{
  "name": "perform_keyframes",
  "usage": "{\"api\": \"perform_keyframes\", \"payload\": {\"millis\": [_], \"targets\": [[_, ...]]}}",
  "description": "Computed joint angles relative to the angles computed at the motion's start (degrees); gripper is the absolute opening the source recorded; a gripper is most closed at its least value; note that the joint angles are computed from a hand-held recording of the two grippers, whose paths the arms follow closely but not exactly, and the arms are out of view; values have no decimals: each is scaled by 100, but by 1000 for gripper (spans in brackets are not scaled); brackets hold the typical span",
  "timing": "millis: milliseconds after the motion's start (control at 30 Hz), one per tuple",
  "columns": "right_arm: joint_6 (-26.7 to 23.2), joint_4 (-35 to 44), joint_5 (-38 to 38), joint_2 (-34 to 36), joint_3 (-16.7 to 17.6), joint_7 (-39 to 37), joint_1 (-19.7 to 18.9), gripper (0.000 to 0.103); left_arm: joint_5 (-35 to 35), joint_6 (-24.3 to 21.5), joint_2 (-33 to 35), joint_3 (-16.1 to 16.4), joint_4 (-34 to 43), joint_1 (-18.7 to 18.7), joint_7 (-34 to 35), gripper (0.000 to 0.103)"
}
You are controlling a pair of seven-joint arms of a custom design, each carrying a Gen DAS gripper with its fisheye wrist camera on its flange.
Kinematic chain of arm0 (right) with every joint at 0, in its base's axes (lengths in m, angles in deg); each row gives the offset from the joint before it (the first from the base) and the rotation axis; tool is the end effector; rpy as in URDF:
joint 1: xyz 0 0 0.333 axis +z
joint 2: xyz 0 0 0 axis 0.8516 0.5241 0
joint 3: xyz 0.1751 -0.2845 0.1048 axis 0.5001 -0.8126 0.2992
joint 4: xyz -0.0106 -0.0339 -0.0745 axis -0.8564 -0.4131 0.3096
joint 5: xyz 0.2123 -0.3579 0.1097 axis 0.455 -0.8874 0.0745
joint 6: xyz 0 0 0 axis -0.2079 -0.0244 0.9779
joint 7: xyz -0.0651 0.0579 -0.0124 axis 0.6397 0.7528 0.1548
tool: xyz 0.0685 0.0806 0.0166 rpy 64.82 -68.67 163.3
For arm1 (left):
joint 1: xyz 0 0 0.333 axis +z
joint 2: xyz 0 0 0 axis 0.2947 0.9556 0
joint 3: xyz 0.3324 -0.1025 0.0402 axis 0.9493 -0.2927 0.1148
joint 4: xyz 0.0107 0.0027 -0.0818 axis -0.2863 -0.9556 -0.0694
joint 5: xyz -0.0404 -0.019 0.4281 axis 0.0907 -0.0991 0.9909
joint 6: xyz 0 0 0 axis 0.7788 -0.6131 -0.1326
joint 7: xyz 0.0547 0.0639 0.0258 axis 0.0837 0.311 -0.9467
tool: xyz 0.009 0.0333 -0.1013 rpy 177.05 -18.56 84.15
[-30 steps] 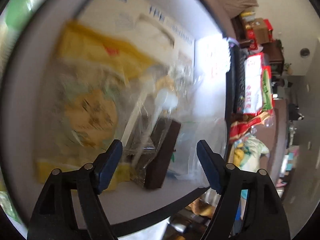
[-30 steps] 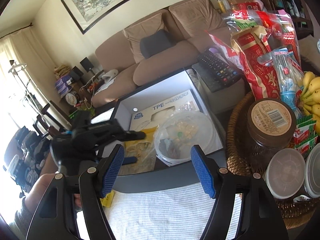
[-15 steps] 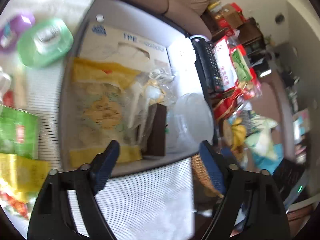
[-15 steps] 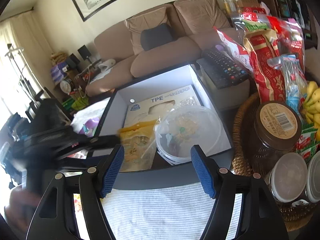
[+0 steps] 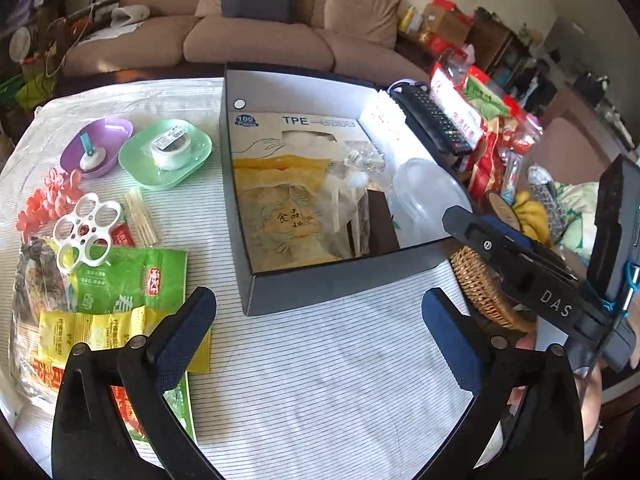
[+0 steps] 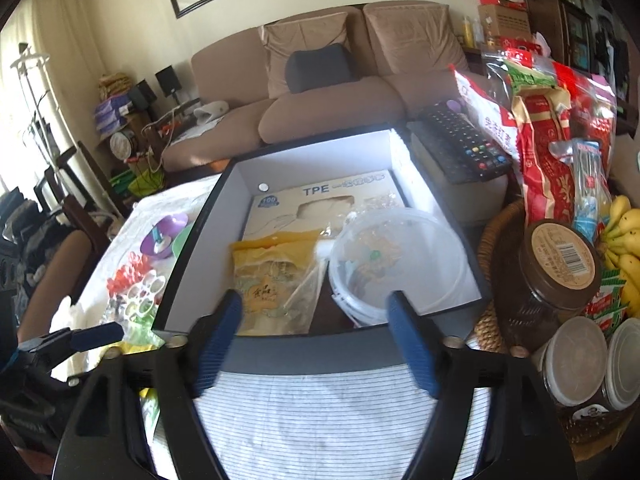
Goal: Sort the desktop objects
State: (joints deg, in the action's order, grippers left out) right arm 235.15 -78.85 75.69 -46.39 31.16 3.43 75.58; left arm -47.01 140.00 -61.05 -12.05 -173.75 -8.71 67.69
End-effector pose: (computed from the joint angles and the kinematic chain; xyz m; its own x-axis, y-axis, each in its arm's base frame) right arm 0.6963 0.3401 0.4749 0.4305 -0.8750 -0.2213 -0.6716 -0.1467 -0.7262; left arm 0.6241 -0.4179 0.4580 0.0148 -0.9499 0.3121 -0.8214 -0.1896 -0.5380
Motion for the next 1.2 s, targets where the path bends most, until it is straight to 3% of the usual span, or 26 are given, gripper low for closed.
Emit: {"api": "perform_keyframes", "payload": {"millis": [100,167,267,433,700,833,967,1133,1200], "targets": [[-68,30,-58,1,-11,-4,74,88,132,10,-150,77,-201,-41,-149,103],[-27,19,-181,-12,-106,73,201,103,294,14,-272,122,-356,-62,-262,103],[17,16,-465,-24,-285,269,427,103,579,43,-512,178,-670,-55,-513,103],[-85,131,-634,42,-260,417,549,103,1108,17,-900,200,-1184,76,-1013,103],[-63,235,-964,151,-305,710,846,103,2131,124,-1601,119,-2130,563,-2030,103],[124,121,-819,135,-8,492,735,103,2632,84,-2026,91,-2719,979,-2538,103],[233,99,-196,207,762,-199,275,103,2737,89,-2310,32,-3251,1469,-2739,103],[145,254,607,406,1421,-999,-18,103,2973,808,-2495,25,-3835,2075,-3358,103],[80,316,873,499,1602,-1311,-64,103,2519,1267,-2420,64,-3958,2226,-3079,103]]}}
